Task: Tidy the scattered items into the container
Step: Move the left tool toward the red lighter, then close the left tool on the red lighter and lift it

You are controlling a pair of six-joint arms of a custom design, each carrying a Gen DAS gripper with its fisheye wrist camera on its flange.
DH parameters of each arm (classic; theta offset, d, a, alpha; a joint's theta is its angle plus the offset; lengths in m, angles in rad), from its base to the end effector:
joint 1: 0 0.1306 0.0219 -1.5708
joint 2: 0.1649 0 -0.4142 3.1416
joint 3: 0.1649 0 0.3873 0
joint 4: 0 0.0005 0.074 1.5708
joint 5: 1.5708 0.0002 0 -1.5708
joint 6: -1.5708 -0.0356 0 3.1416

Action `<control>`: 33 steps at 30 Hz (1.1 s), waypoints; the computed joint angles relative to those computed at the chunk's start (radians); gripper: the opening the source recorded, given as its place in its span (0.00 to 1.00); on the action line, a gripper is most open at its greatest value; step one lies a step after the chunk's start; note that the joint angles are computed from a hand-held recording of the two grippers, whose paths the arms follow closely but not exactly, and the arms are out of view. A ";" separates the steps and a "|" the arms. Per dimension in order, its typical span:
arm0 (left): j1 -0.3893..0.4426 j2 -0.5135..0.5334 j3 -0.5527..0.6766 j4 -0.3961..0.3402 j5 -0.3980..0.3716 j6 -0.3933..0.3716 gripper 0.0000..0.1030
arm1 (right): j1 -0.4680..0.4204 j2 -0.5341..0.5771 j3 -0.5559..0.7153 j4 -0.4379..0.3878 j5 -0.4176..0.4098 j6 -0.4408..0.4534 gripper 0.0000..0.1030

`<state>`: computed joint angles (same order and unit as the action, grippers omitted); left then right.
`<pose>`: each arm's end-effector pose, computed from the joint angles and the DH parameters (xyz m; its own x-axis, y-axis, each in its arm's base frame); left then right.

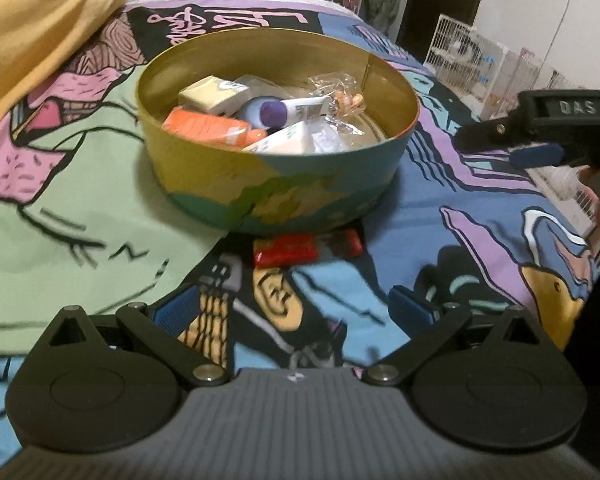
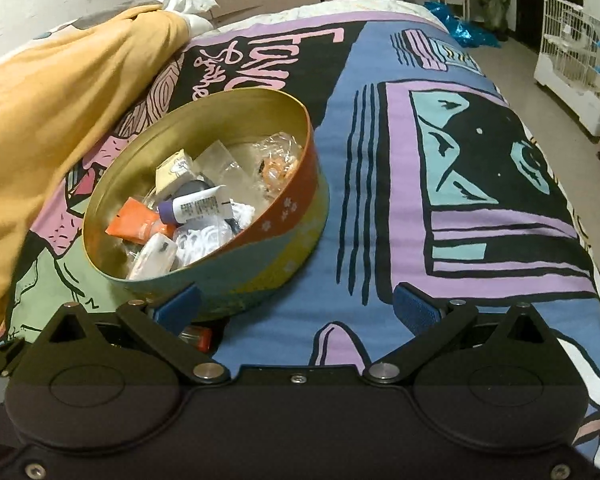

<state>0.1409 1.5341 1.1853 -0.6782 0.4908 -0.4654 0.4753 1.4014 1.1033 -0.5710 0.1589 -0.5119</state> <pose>0.4907 0.0522 0.3187 -0.7044 0.2999 -0.6434 0.4853 0.8649 -0.1283 0.4123 0.2053 0.3476 -0.7689 0.1483 -0.6220 0.0179 0.9774 0.2108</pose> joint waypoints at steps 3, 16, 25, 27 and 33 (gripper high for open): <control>-0.045 0.029 0.028 -0.002 -0.049 0.017 1.00 | -0.011 -0.004 -0.007 0.010 -0.017 -0.025 1.00; -0.143 0.149 0.145 -0.077 -0.181 0.124 1.00 | -0.061 0.017 -0.020 0.027 -0.087 -0.111 1.00; -0.154 0.143 0.114 -0.001 -0.224 0.146 0.80 | -0.067 0.033 -0.014 0.020 -0.100 -0.112 1.00; -0.147 0.142 0.115 -0.008 -0.210 0.132 0.80 | -0.067 0.035 -0.012 0.017 -0.098 -0.113 1.00; -0.138 0.118 0.103 -0.035 -0.209 0.099 0.80 | -0.069 0.040 -0.008 0.005 -0.102 -0.117 1.00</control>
<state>0.0033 1.6520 1.2886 -0.7127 0.2822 -0.3661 0.4067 1.4415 1.0954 -0.5660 0.0568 -0.6294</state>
